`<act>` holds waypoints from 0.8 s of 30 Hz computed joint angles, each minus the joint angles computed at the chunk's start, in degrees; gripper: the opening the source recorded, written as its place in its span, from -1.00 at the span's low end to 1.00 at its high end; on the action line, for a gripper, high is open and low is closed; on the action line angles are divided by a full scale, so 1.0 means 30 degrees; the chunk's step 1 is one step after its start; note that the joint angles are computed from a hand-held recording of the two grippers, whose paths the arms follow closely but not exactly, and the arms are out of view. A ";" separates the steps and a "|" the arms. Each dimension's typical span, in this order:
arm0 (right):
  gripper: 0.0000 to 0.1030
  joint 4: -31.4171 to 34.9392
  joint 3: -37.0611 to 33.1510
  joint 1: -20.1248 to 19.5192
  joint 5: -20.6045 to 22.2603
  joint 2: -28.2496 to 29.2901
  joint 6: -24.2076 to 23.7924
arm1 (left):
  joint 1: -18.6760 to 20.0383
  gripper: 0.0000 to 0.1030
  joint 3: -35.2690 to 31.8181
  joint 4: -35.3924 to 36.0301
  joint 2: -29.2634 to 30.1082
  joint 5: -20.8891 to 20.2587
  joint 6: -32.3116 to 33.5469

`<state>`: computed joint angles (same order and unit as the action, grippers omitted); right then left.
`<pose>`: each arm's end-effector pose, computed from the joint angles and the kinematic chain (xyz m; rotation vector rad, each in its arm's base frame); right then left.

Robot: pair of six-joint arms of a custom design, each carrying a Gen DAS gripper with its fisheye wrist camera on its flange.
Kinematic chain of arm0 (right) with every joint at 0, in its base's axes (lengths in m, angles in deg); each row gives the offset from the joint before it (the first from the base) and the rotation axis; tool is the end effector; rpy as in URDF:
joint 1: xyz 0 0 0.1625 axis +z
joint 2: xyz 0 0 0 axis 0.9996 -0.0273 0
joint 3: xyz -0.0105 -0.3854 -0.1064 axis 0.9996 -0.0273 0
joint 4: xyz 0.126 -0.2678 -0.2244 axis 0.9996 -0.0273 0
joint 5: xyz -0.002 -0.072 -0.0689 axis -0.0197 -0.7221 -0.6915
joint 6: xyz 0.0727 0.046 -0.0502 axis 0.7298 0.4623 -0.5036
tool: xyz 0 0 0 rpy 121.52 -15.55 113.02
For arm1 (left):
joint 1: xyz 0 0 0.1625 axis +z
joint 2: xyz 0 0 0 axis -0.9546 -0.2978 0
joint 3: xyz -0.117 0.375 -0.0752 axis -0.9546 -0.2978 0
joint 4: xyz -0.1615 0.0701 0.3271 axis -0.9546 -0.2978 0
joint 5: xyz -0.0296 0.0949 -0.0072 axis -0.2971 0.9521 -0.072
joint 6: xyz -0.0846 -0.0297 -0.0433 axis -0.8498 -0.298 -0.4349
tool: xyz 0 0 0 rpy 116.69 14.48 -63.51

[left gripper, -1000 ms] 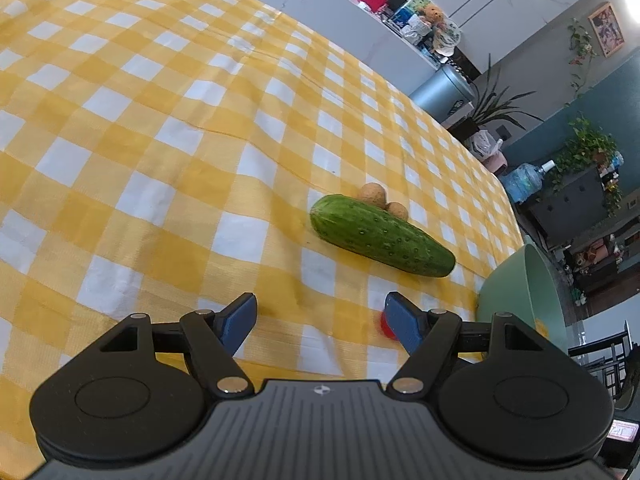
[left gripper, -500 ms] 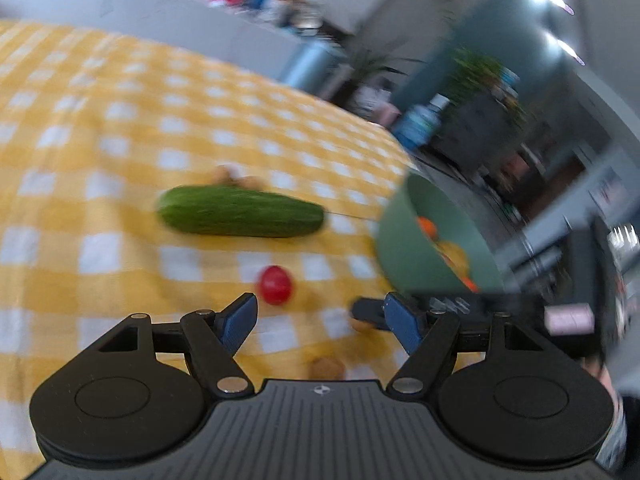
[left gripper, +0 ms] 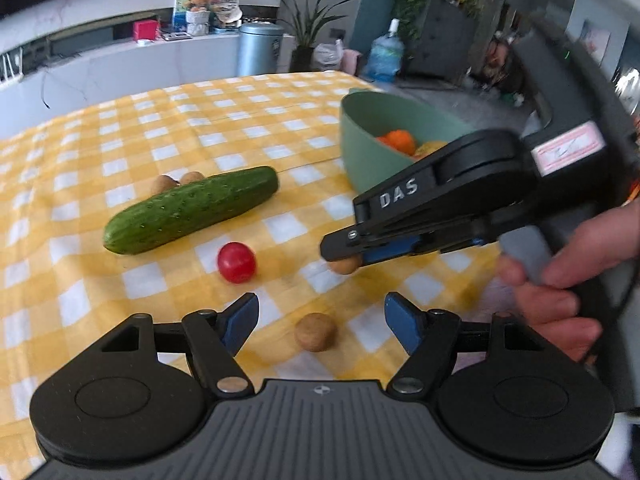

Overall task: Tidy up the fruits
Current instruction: 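Grasp the other brown kiwi with the left tool while the right tool holds its kiwi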

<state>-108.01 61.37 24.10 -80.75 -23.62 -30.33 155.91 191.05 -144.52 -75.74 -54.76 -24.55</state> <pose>0.2977 -0.5186 -0.1482 -0.2412 -2.6189 0.8965 0.0840 -0.5619 0.2341 1.1710 2.5453 -0.5144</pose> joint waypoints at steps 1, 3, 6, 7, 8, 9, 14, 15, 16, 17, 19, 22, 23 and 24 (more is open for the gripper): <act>-0.60 -0.0024 -0.0002 0.0002 -0.0012 0.0004 -0.0026 | -0.0076 0.64 0.0100 -0.0041 0.0038 0.0276 0.0213; -0.60 -0.0175 0.0084 -0.0026 0.0035 -0.0022 -0.0124 | -0.0148 0.64 0.0225 0.0126 0.0054 0.0565 0.0403; -0.60 -0.0276 0.0181 -0.0037 0.0110 -0.0055 -0.0126 | -0.0154 0.58 0.0052 0.0066 0.0330 0.0958 0.0135; -0.60 -0.0321 0.0196 -0.0037 0.0115 -0.0055 -0.0128 | -0.0179 0.55 0.0094 -0.0034 0.0356 0.1112 0.0087; -0.60 -0.0337 0.0203 -0.0037 0.0127 -0.0058 -0.0135 | -0.0178 0.53 0.0081 -0.0126 0.0437 0.1233 0.0144; -0.60 -0.0316 0.0205 -0.0037 0.0147 -0.0064 -0.0133 | -0.0184 0.50 0.0109 -0.0227 0.0476 0.1307 0.0212; -0.60 -0.0050 0.0165 -0.0039 0.0144 -0.0087 -0.0028 | -0.0187 0.01 -0.0011 0.0153 0.0541 0.1442 0.0030; -0.60 0.0082 0.0164 -0.0036 0.0165 -0.0119 0.0046 | -0.0228 -0.06 -0.0046 0.0229 0.0609 0.1673 -0.0041; -0.60 0.0086 0.0157 -0.0029 0.0155 -0.0118 0.0063 | -0.0278 -0.13 0.0058 -0.0070 0.0658 0.1901 -0.0019; -0.60 0.0073 0.0171 -0.0029 0.0166 -0.0129 0.0077 | -0.0315 -0.16 0.0137 -0.0261 0.0657 0.2013 -0.0049; -0.60 0.0016 0.0215 -0.0044 0.0225 -0.0140 0.0090 | -0.0282 -0.26 0.0093 -0.0187 0.0629 0.1900 -0.0233; -0.60 0.0025 0.0214 -0.0034 0.0187 -0.0136 0.0096 | -0.0243 -0.42 0.0071 -0.0171 0.0595 0.1763 -0.0349; -0.60 -0.0007 0.0223 -0.0041 0.0211 -0.0138 0.0074 | -0.0256 -0.43 0.0107 -0.0309 0.0610 0.1834 -0.0359; -0.60 -0.0007 0.0223 -0.0041 0.0211 -0.0138 0.0074 | -0.0256 -0.43 0.0113 -0.0343 0.0613 0.1843 -0.0374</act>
